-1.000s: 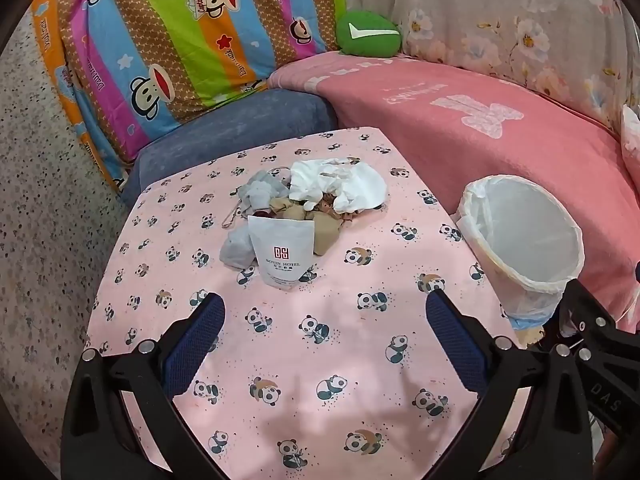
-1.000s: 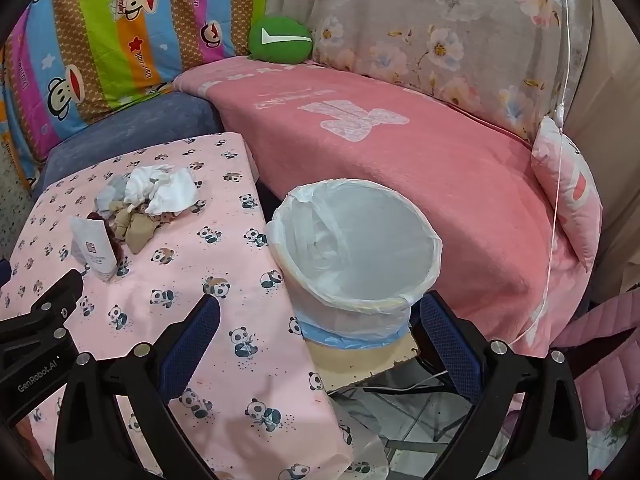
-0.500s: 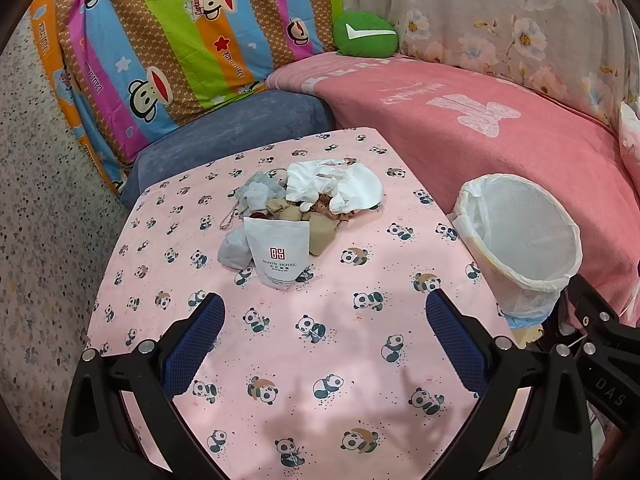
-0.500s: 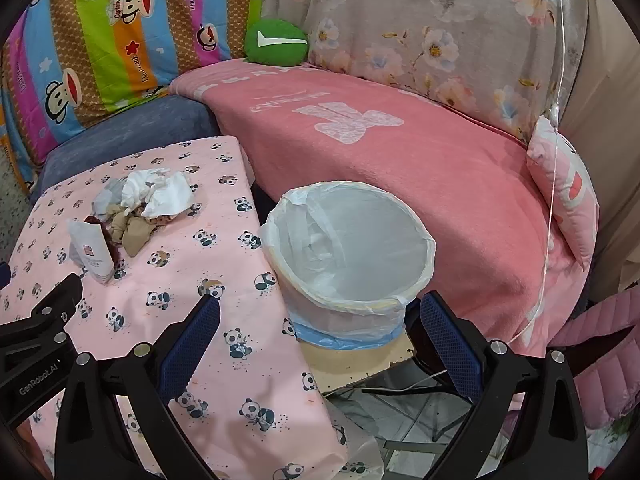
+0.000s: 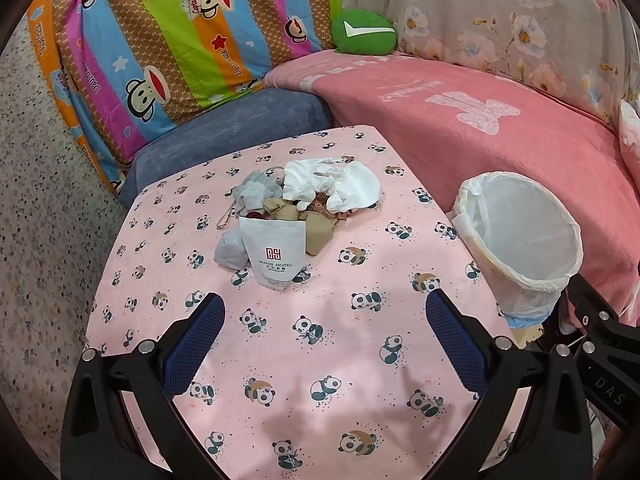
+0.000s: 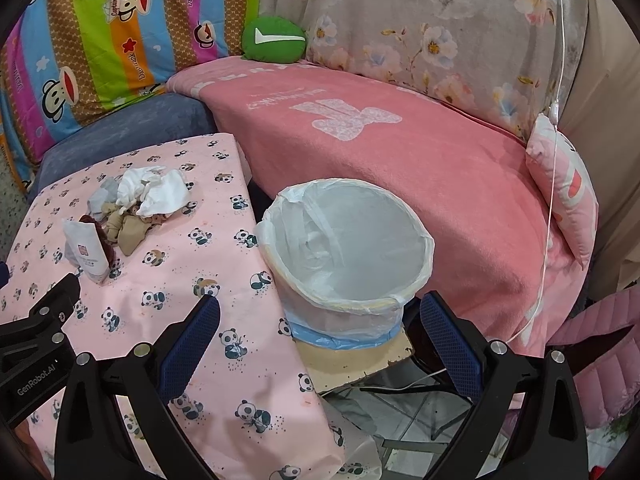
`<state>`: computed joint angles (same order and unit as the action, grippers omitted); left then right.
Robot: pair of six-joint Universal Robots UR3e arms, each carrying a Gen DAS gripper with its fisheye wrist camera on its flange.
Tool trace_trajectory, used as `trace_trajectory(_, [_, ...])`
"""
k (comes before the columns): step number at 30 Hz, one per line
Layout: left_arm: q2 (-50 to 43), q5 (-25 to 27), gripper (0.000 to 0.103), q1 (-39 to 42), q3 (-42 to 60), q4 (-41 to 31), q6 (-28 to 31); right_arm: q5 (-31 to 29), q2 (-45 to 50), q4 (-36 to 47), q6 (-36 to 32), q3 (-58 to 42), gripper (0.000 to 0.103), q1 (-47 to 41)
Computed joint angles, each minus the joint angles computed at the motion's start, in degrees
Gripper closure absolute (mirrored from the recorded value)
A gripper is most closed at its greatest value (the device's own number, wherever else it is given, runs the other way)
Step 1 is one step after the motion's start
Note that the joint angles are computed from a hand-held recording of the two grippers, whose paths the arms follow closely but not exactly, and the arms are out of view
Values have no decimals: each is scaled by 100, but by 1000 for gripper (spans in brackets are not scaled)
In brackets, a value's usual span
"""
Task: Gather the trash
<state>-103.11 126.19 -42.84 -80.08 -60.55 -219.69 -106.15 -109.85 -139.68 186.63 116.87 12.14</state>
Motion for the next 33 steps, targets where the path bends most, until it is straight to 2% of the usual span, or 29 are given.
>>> trace_trajectory(33, [-93,-108,7,72,143,24,55,-146,177,-94,43,-65,5,92])
